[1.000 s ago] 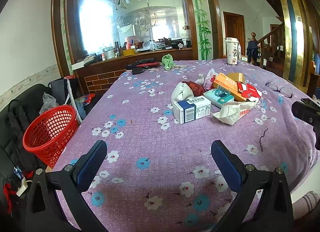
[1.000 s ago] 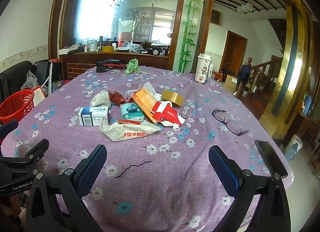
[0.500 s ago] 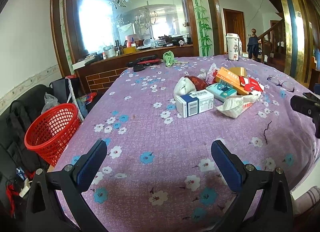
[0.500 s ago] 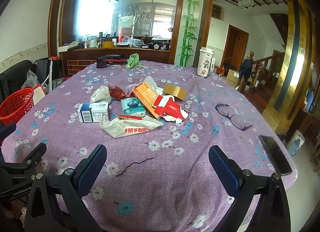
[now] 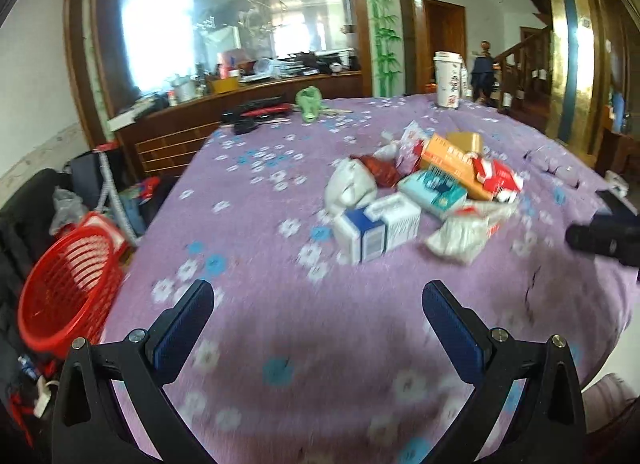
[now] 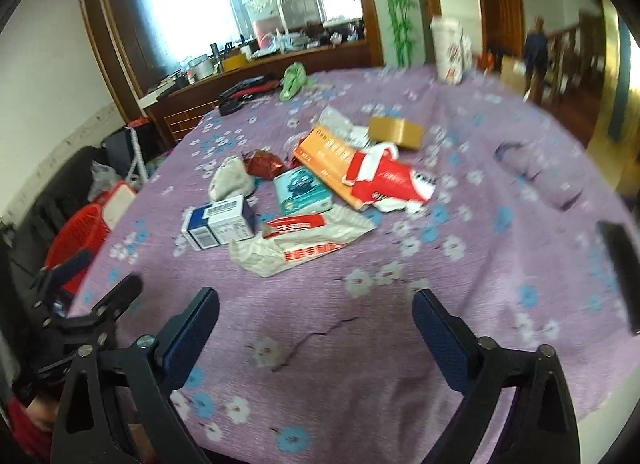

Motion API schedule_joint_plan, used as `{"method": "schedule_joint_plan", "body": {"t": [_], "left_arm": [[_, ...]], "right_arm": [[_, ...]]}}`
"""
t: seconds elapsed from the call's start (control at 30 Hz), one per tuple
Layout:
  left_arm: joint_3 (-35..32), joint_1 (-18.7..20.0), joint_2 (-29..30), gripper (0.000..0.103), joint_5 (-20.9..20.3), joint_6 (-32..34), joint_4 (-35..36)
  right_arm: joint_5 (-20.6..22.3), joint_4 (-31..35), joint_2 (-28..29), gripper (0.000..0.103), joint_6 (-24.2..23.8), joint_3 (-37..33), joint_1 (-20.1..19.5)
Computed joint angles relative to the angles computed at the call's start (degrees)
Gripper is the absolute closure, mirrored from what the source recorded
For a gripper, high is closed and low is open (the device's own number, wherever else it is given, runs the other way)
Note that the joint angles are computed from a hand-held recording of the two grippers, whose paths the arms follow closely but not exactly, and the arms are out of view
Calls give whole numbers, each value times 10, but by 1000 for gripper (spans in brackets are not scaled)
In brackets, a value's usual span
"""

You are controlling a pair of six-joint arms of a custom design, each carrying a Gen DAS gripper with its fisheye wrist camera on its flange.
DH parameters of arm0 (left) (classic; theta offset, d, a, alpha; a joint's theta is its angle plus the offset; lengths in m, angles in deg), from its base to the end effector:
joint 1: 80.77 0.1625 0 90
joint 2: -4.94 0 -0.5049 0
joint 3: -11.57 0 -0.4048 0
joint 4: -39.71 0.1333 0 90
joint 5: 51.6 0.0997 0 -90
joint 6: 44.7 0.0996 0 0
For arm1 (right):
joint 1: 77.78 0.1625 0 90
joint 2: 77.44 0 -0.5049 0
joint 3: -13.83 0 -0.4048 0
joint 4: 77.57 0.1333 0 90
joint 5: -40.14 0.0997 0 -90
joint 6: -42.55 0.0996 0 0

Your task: Collect trash

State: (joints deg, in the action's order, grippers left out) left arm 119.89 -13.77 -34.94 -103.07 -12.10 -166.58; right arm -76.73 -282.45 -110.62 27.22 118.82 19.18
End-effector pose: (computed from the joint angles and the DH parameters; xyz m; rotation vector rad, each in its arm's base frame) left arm -0.0784 -0.6847 0.1314 0.7421 2.1569 -0.9306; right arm 0.1703 -0.6667 0.0574 0.2494 -2.4725 0.9306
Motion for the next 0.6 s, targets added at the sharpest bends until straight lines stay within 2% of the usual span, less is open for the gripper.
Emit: {"method": "schedule_joint_plan", "body": {"t": [0.13, 0.17, 0.23, 0.4, 0.47, 0.5, 0.6], "left_arm": [[-55, 6, 8, 2, -27, -4, 85], [-73, 8, 15, 5, -27, 0, 105], [-98, 9, 25, 17, -23, 2, 140], [-156, 18, 48, 17, -31, 16, 243], [-169, 18, 60, 18, -24, 27, 251], [-175, 18, 64, 21, -22, 30, 260], [-194, 19, 79, 42, -13, 28, 277]], "right_arm": [[33, 63, -9, 24, 32, -13, -8], [41, 75, -11, 25, 37, -17, -10], [46, 86, -13, 25, 47, -21, -13], [64, 114, -18, 25, 65, -31, -20], [69, 127, -21, 25, 70, -35, -23], [74, 136, -22, 26, 75, -38, -24], [88, 164, -23, 28, 93, -47, -30]]}}
